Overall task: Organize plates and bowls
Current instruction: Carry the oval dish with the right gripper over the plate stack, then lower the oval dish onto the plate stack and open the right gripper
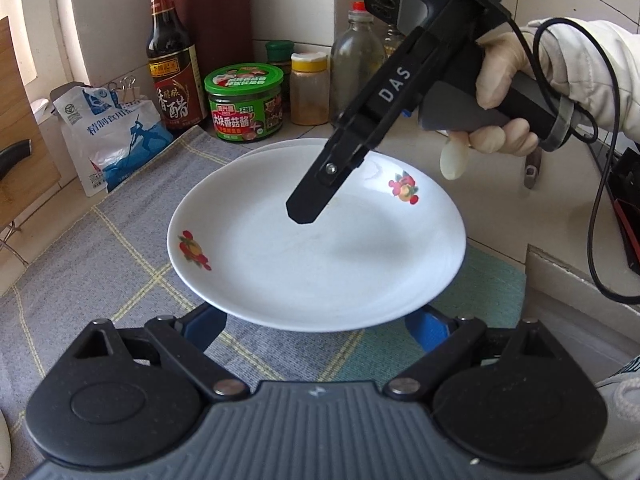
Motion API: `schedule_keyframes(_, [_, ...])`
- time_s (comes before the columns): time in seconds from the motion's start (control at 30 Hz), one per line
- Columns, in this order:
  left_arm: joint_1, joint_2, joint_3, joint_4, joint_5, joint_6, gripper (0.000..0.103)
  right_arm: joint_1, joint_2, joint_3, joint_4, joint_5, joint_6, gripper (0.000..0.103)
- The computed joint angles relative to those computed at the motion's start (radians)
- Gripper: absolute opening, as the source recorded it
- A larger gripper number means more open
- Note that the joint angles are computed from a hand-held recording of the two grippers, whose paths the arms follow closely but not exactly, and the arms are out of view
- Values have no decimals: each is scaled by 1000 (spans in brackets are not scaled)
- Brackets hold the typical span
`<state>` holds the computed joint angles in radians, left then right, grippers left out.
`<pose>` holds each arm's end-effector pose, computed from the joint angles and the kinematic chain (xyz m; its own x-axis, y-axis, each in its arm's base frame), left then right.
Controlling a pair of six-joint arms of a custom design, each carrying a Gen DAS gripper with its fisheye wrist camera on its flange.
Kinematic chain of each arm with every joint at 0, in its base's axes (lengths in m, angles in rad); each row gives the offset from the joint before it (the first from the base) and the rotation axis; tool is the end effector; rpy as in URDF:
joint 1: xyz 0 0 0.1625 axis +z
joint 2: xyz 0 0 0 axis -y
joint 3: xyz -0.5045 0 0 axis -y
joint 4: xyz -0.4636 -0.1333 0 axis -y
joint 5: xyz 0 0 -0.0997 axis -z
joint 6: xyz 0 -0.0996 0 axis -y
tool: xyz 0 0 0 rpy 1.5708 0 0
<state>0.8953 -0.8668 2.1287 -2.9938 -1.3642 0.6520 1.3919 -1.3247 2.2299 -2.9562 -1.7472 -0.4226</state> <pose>-0.2437 -0.5500 0.0252 -0.2490 0.9334 -0.2583 0.9665 0.2565 -0.0047 0.0174 -0.5549 0.2462 -0.9351 -0.1254 0.3314 -0.2475 0.9005 -0.3575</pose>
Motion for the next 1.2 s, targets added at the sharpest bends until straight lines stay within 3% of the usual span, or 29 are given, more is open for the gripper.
schedule_keyframes(1.2, [28,43,-66,58,-39,72,96,5,-55,94,-154,-64,48,103])
